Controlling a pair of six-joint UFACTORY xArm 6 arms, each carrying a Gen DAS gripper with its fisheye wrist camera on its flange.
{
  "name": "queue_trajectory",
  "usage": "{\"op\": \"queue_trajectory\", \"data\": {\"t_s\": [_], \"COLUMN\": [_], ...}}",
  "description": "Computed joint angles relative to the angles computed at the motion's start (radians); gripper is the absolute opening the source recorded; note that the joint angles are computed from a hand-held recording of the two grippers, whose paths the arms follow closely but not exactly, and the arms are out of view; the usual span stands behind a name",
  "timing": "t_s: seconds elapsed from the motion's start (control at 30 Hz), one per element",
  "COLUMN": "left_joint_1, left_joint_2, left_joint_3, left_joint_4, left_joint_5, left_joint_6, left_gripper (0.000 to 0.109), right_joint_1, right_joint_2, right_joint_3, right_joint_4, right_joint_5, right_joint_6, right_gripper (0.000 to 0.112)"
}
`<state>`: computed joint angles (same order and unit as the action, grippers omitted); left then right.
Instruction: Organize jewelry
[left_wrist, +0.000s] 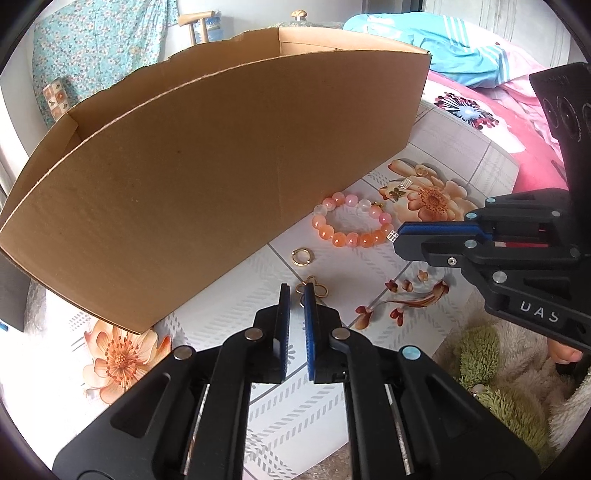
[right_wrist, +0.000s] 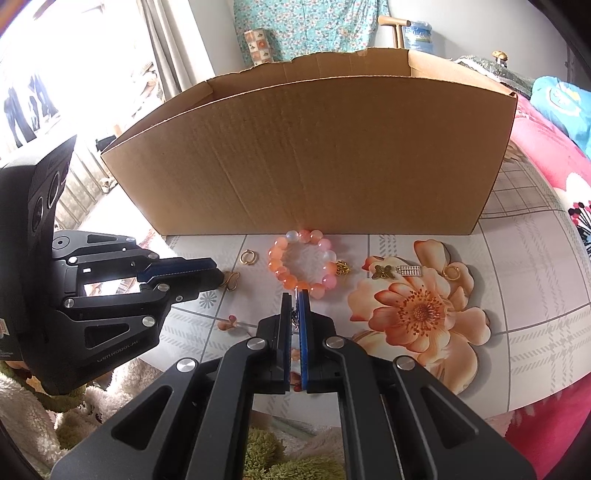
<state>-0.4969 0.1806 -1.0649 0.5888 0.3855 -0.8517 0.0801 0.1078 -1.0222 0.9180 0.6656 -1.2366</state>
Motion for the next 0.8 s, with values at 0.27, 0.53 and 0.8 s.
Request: {"op": "queue_trajectory", "data": {"t_s": [0.27,0.53,0.8], "left_joint_1": [-0.004,-0.006,0.001], "left_joint_2": [0.000,0.002,-0.012], "left_joint_3": [-0.001,-0.001,0.025], "left_joint_4": [-0.006,-0.020,-0.042], "left_joint_5": [0.003,-0.007,-0.040], "left_joint_6": [0.009,0.013,0.018], "left_gripper": [0.007,0.007,0.014], "right_joint_1": [-0.003,-0.003,0.000], "right_joint_2": [0.000,0.002,-0.001], "right_joint_3": [0.000,-0.001,0.003], "right_joint_4": [0.004,0.003,0.001], "right_joint_5": [0.004,0.006,0.004], "right_joint_6": [-0.004,0.000,0.006], "right_gripper": [0.004,0.004,0.004]}}
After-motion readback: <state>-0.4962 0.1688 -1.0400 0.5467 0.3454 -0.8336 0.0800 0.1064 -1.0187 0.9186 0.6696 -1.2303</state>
